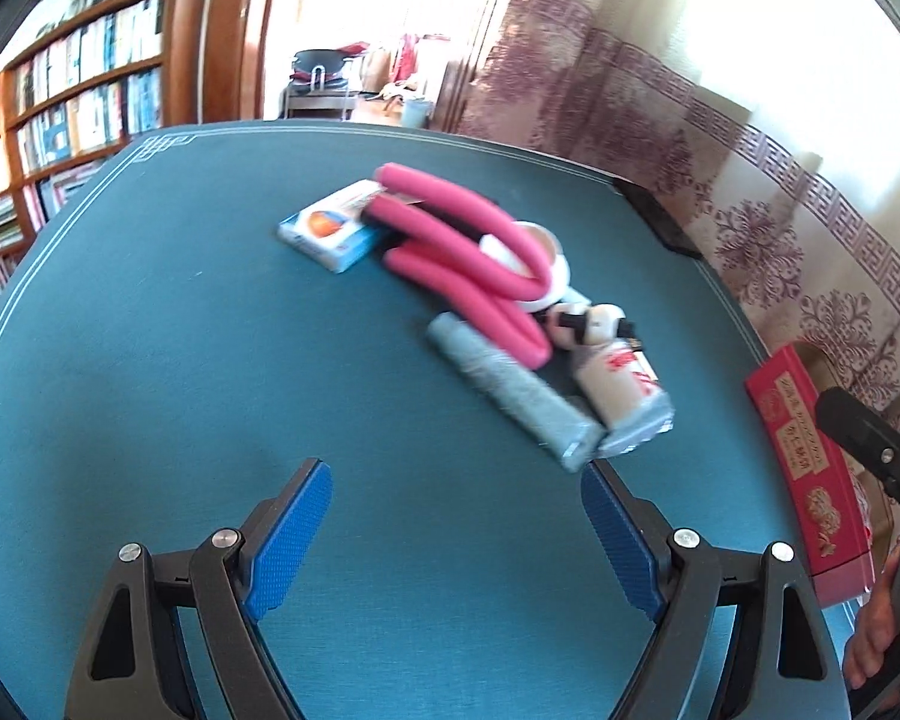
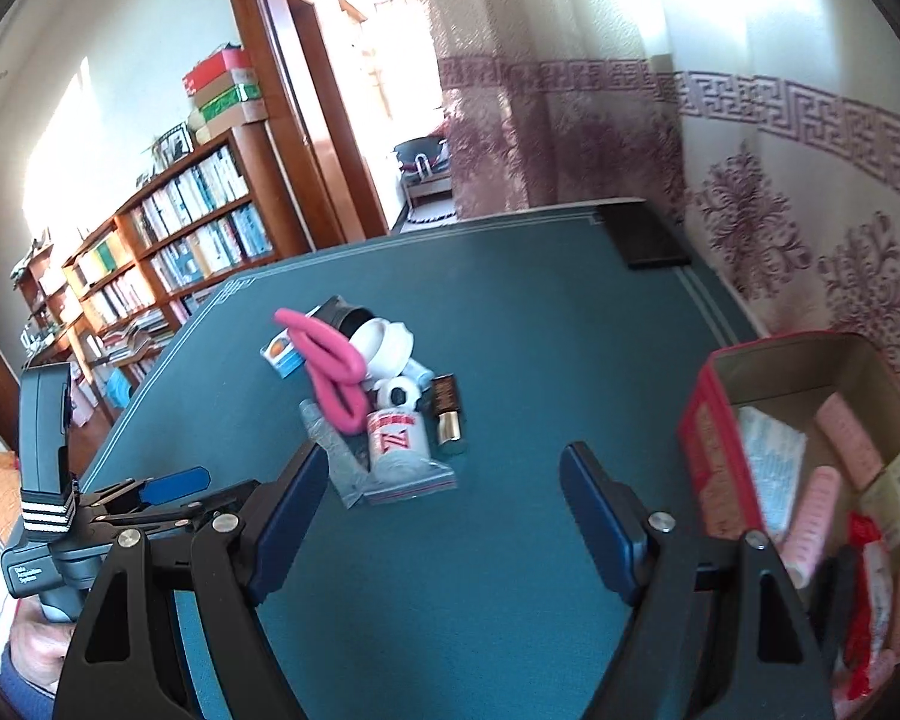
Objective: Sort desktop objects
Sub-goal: 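Move both open tools back over the pile on the table, then grasp the white-and-red packaged roll with the right tool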
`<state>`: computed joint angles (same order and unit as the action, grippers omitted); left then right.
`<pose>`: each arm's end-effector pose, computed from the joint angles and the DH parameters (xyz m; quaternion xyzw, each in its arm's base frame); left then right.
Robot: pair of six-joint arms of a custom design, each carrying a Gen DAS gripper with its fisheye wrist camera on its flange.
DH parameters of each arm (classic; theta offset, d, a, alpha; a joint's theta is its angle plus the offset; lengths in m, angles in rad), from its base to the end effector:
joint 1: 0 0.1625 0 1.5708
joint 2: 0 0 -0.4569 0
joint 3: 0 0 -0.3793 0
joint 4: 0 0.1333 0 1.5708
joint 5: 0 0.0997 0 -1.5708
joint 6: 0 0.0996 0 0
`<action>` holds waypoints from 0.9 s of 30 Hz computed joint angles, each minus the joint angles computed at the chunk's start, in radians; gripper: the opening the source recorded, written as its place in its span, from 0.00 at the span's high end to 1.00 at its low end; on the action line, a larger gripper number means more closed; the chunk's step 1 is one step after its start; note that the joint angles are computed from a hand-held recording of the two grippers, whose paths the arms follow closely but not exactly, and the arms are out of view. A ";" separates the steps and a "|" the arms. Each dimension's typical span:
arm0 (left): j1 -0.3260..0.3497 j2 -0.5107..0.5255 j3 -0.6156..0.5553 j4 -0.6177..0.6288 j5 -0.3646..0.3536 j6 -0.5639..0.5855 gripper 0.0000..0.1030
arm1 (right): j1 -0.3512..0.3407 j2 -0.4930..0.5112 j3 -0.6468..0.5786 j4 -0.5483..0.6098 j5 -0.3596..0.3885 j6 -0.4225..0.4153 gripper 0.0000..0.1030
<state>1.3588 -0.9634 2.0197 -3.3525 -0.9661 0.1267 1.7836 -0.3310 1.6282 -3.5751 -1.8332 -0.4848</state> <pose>0.0644 -0.6034 0.2123 0.0463 0.8976 -0.3503 0.2637 0.2471 -0.6350 -0.0626 0.2753 -0.8896 0.3234 0.1681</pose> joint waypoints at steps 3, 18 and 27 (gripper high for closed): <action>0.019 -0.009 -0.001 0.005 -0.006 -0.007 0.16 | 0.008 0.028 -0.041 0.039 -0.009 -0.009 0.20; 0.070 -0.020 -0.018 0.034 -0.036 -0.039 0.16 | 0.022 0.163 -0.286 0.235 -0.097 -0.044 0.48; 0.076 -0.016 -0.040 0.060 -0.034 -0.045 0.16 | 0.014 0.204 -0.339 0.277 -0.136 -0.060 0.61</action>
